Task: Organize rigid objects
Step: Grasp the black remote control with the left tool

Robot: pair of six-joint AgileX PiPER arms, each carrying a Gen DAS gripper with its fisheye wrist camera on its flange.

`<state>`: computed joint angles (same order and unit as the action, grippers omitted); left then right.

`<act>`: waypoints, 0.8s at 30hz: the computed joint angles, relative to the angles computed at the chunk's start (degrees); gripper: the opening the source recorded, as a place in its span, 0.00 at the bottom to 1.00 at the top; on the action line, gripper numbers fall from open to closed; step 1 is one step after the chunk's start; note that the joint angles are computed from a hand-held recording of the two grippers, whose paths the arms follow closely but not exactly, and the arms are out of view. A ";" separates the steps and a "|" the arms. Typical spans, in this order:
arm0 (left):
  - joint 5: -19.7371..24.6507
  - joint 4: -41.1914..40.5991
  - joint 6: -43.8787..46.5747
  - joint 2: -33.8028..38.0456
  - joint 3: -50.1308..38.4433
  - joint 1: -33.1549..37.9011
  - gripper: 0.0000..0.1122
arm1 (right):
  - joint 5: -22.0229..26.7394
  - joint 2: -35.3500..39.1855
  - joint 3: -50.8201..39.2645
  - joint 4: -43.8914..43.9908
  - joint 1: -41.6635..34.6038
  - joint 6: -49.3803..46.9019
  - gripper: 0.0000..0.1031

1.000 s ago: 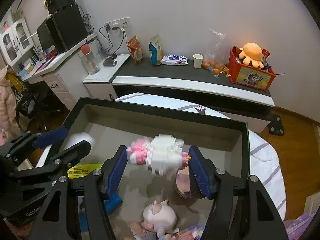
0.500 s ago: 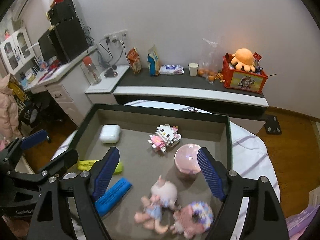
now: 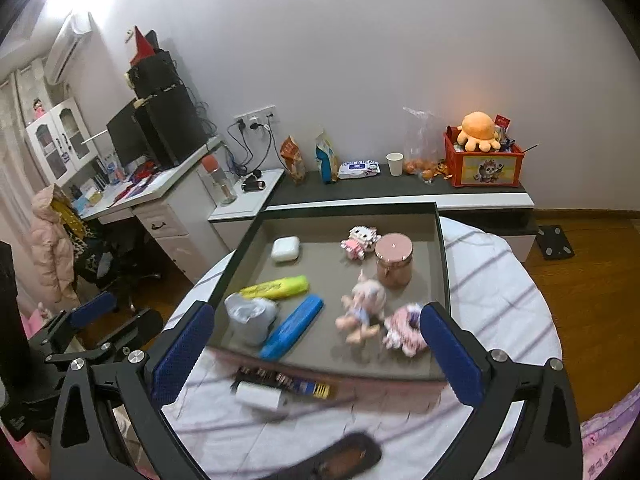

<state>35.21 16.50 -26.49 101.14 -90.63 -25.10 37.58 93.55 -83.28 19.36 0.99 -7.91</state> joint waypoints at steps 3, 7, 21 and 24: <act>-0.16 3.14 -3.58 -3.18 4.04 -1.76 0.91 | -1.23 -4.59 4.72 -1.53 0.94 1.20 1.00; -0.15 7.39 -8.81 -6.85 8.79 -4.21 0.91 | -2.34 -10.03 10.01 -3.11 1.42 2.57 1.00; -1.01 15.12 -22.39 -12.74 22.91 -9.44 0.91 | -4.88 -23.17 27.97 -11.03 1.09 9.89 1.00; -2.27 13.27 -21.07 -12.51 24.87 -9.71 0.91 | -4.78 -22.81 30.44 -9.76 -0.47 8.71 1.00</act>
<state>32.95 29.76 -47.56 88.62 -65.76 -34.80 32.80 70.74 -52.84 9.61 0.52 0.80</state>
